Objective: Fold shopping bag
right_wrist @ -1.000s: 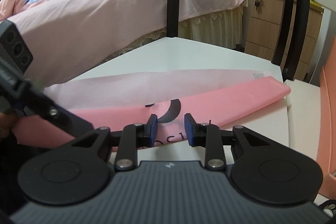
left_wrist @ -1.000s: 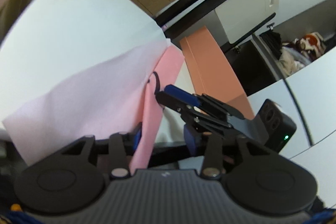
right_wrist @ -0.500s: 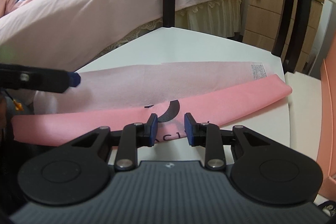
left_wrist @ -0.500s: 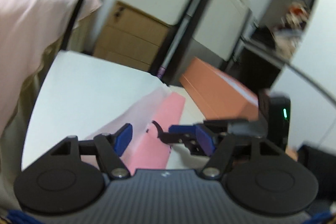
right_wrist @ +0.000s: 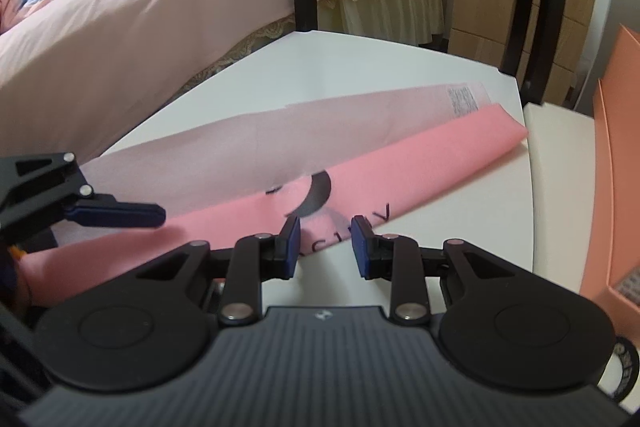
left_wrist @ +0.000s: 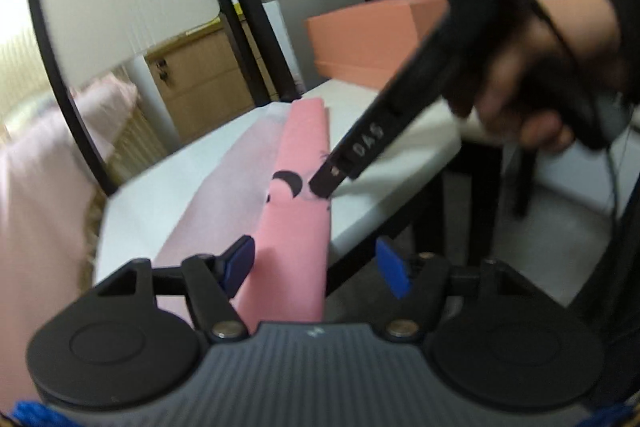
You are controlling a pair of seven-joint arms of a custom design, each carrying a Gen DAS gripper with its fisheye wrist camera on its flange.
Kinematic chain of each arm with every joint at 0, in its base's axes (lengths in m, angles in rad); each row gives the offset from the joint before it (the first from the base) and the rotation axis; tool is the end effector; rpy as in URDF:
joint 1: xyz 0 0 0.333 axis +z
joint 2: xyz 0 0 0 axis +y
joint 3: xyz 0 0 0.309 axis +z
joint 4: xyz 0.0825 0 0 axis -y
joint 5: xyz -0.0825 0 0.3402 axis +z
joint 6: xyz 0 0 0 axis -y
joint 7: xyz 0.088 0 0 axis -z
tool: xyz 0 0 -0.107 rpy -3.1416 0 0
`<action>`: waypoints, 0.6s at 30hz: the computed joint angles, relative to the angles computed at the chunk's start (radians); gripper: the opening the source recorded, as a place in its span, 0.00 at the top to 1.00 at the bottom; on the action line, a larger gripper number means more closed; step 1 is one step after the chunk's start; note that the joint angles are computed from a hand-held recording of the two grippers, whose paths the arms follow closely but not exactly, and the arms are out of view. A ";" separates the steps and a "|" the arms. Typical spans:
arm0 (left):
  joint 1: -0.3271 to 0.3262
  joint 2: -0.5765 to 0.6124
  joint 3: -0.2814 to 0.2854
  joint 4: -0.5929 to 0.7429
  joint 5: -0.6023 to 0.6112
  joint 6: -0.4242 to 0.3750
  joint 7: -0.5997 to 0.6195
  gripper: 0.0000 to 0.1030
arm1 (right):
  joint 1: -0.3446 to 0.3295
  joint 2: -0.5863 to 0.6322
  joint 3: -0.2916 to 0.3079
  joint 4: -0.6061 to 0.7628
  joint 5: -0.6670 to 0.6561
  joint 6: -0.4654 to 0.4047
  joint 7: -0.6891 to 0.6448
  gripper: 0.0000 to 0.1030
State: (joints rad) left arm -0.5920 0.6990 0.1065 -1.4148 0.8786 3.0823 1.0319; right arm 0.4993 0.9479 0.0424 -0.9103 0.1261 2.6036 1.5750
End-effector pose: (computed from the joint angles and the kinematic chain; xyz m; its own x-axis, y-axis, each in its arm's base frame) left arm 0.5941 -0.4096 0.3955 -0.5761 -0.7310 -0.3656 -0.2728 0.5936 -0.7571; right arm 0.6831 0.3887 0.4100 0.4603 -0.8737 -0.1575 -0.7018 -0.2494 -0.6673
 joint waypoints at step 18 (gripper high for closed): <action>0.042 -0.009 -0.057 0.022 0.175 -0.073 -0.087 0.81 | 0.008 -0.011 -0.011 -0.005 -0.016 -0.009 0.022 0.70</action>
